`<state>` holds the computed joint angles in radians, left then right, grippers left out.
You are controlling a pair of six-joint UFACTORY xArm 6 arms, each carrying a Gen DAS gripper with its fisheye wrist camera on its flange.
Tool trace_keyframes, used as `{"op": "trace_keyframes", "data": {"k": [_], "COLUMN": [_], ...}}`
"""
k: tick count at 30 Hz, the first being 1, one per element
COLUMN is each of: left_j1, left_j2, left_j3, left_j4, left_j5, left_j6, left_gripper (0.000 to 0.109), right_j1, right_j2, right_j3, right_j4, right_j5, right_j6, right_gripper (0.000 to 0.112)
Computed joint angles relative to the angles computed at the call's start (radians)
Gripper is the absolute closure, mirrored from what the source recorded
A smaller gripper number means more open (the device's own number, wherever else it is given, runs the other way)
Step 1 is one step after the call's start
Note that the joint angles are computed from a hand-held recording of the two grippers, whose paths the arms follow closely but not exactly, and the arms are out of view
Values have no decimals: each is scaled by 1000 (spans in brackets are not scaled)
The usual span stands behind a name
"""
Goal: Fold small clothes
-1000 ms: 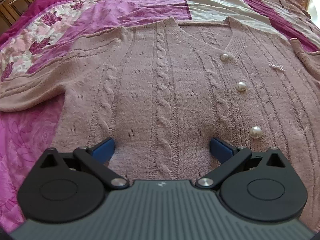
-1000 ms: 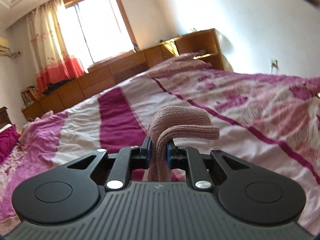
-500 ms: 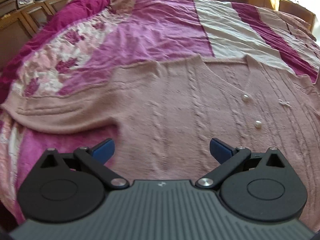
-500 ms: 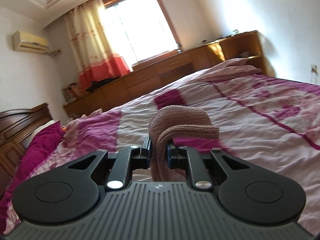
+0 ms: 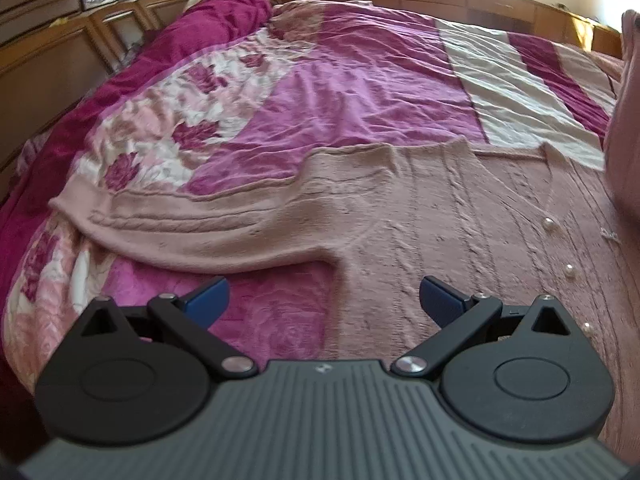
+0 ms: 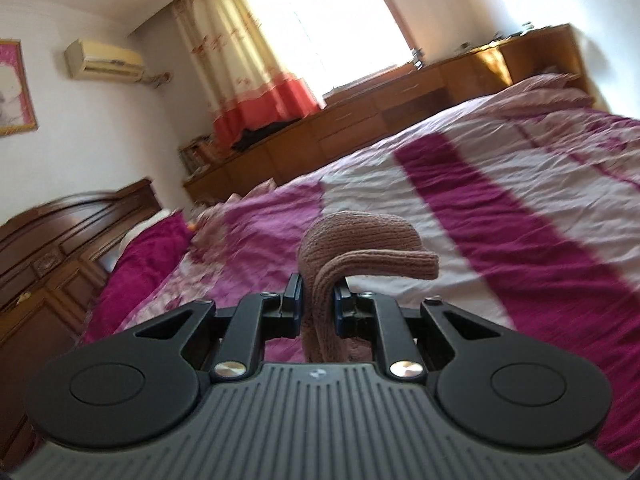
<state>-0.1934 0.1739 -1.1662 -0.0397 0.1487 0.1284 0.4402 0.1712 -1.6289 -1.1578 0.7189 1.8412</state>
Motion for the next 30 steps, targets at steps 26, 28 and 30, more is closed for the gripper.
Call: {"op": "trace_keyframes", "data": {"k": [26, 28, 30], "left_j1": [26, 25, 26], "left_j2": [37, 39, 41], "left_j3": [-26, -23, -20], "left_j4": [-253, -246, -202], "left_j5": [-17, -31, -43], "left_j6": [177, 166, 118], "left_gripper": [6, 6, 6], "right_j1": [72, 72, 72], "right_j2": [751, 698, 662], "right_j3": [-696, -605, -542], "right_j4": [614, 604, 594], "right_j5": [-44, -103, -153], "right_j6": [-609, -595, -586], "right_gripper": [67, 54, 49]}}
